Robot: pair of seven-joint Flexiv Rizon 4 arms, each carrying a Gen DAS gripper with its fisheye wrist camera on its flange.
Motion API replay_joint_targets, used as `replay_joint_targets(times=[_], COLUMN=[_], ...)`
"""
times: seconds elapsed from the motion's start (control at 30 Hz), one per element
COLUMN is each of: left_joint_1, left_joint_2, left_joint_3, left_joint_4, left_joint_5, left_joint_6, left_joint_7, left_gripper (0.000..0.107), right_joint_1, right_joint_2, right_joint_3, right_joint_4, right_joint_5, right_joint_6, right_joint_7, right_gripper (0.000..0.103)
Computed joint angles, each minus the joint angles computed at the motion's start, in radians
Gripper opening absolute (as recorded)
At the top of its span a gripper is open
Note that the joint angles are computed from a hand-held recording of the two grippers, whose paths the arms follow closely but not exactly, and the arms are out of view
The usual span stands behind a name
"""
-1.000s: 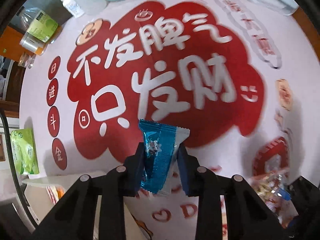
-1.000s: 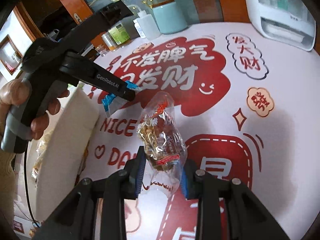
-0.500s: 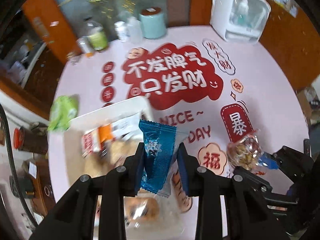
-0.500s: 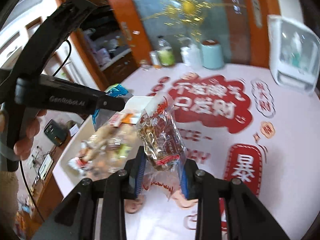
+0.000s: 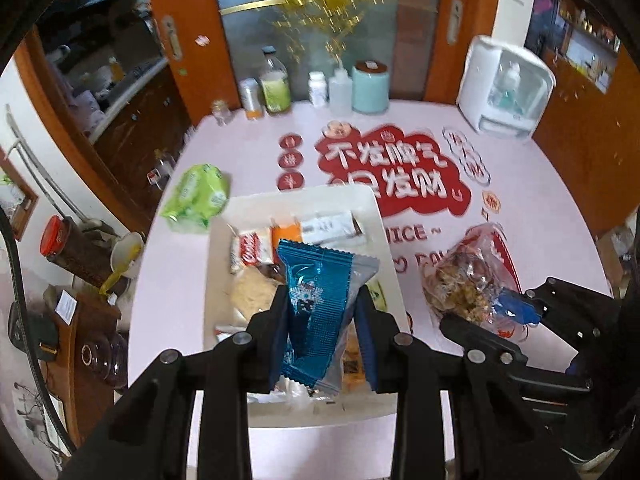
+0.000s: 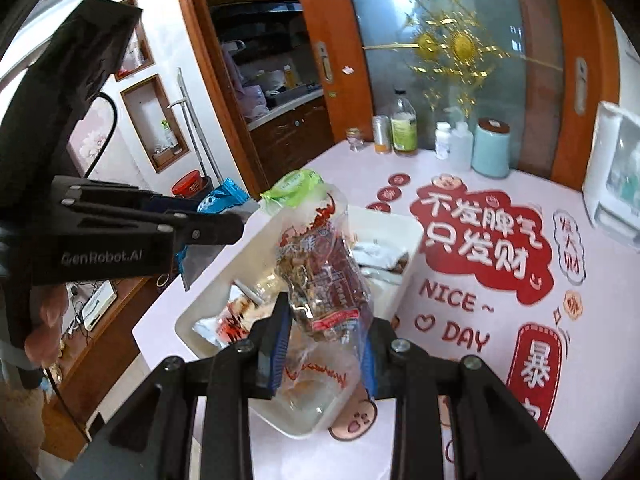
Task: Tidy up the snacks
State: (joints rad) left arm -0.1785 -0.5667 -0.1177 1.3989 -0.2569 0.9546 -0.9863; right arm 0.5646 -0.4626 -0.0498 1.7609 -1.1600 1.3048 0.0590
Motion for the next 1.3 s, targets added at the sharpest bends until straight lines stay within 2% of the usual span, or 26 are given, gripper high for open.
replay_joint_targets(times=[0.13, 0.2, 0.47, 0.57, 0.6, 0.63, 0.67, 0.7, 0.73, 0.83, 0.9, 1.13, 1.3], left_joint_1=[0.018, 0.022, 0.016, 0.020, 0.018, 0.030, 0.038, 0.031, 0.023, 0.031, 0.020, 0.023, 0.023], left_joint_2=[0.018, 0.018, -0.029, -0.060, -0.074, -0.087, -0.103, -0.124, -0.134, -0.167, -0.177, -0.136, -0.077], left_joint_3=[-0.024, -0.030, -0.023, -0.033, -0.030, -0.048, -0.058, -0.044, -0.031, -0.032, -0.013, -0.031, -0.050], left_joint_4=[0.066, 0.078, 0.052, 0.030, 0.018, 0.007, -0.008, -0.029, -0.038, -0.079, -0.094, -0.024, 0.058], left_joint_5=[-0.034, -0.042, -0.041, -0.048, -0.046, -0.058, -0.073, -0.076, -0.071, -0.076, -0.060, -0.053, -0.064], left_joint_6=[0.132, 0.165, 0.192, 0.181, 0.178, 0.158, 0.140, 0.130, 0.133, 0.060, 0.044, 0.137, 0.210], left_joint_7=[0.028, 0.037, 0.034, 0.029, 0.025, 0.042, 0.043, 0.016, -0.006, -0.027, -0.054, -0.058, -0.052], left_gripper=[0.030, 0.030, 0.030, 0.033, 0.048, 0.064, 0.094, 0.103, 0.103, 0.103, 0.103, 0.103, 0.102], right_joint_1=[0.007, 0.010, 0.019, 0.011, 0.013, 0.017, 0.022, 0.024, 0.023, 0.045, 0.058, 0.085, 0.111], right_joint_2=[-0.025, -0.042, -0.127, -0.173, -0.190, -0.203, -0.214, -0.217, -0.218, -0.209, -0.194, -0.123, -0.046], right_joint_3=[0.012, 0.012, 0.006, 0.023, 0.026, 0.024, 0.020, 0.018, 0.019, -0.006, -0.026, -0.071, -0.117], right_joint_4=[-0.057, -0.086, -0.183, -0.230, -0.248, -0.255, -0.258, -0.251, -0.243, -0.212, -0.188, -0.097, -0.002], right_joint_5=[0.056, 0.086, 0.230, 0.309, 0.334, 0.344, 0.353, 0.367, 0.384, 0.404, 0.403, 0.356, 0.231], right_joint_6=[-0.047, -0.065, -0.119, -0.139, -0.157, -0.157, -0.155, -0.136, -0.119, -0.091, -0.074, -0.012, 0.018], right_joint_7=[-0.071, -0.107, -0.243, -0.343, -0.381, -0.416, -0.444, -0.455, -0.468, -0.471, -0.459, -0.375, -0.241], right_gripper=[0.030, 0.031, 0.033, 0.033, 0.035, 0.045, 0.058, 0.064, 0.068, 0.067, 0.067, 0.068, 0.068])
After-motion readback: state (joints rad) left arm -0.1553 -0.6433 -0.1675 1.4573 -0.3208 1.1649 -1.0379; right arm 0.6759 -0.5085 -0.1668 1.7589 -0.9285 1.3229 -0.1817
